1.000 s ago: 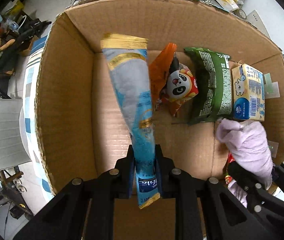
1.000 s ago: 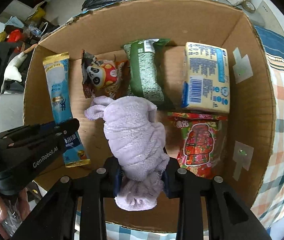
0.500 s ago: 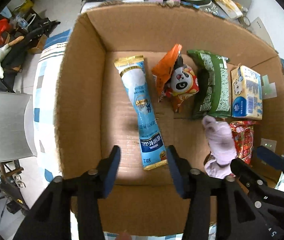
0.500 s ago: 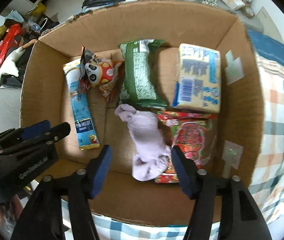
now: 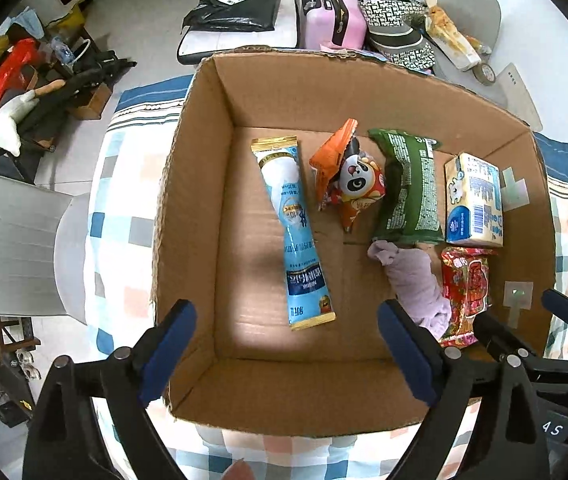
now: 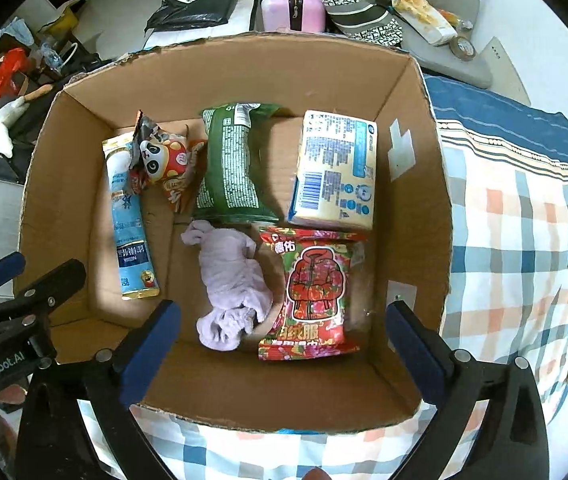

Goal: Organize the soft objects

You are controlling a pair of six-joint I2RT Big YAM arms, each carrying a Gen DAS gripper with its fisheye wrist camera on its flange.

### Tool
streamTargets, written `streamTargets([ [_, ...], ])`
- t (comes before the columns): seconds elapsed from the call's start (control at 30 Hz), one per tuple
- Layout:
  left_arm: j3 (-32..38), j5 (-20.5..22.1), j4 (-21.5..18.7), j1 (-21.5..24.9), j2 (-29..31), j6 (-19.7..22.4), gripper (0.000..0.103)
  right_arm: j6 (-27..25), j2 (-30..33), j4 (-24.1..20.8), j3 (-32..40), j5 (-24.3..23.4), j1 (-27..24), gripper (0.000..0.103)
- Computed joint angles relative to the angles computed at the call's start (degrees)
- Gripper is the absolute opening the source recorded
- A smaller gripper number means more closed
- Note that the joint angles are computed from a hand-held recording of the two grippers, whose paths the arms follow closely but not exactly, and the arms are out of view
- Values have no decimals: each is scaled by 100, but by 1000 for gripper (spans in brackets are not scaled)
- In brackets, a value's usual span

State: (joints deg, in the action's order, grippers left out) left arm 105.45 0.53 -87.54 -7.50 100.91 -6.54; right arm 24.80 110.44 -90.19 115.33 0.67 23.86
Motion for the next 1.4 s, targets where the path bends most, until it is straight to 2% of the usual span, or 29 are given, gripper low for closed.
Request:
streamTargets([
  [0.5,-414,-180,149,-151,-661,-272,94,113,-587,149,-466,145,89,103],
  [0.7,-403,-273,179,-230,-1080,-363,93,129,-1106,309,-750,203,133,103],
  [0.83,-310,-384,139,-304,-1345,-394,94,163,-1499,332,-866,418,223,103],
  [1.1,21,-412,-94,-432,-1821,-425,93,362,-2178,134,-723,807,440,103],
  [1.4,400,-530,-461,-605,-2220,-473,94,617,-2681,-420,-228,1476,846,103],
])
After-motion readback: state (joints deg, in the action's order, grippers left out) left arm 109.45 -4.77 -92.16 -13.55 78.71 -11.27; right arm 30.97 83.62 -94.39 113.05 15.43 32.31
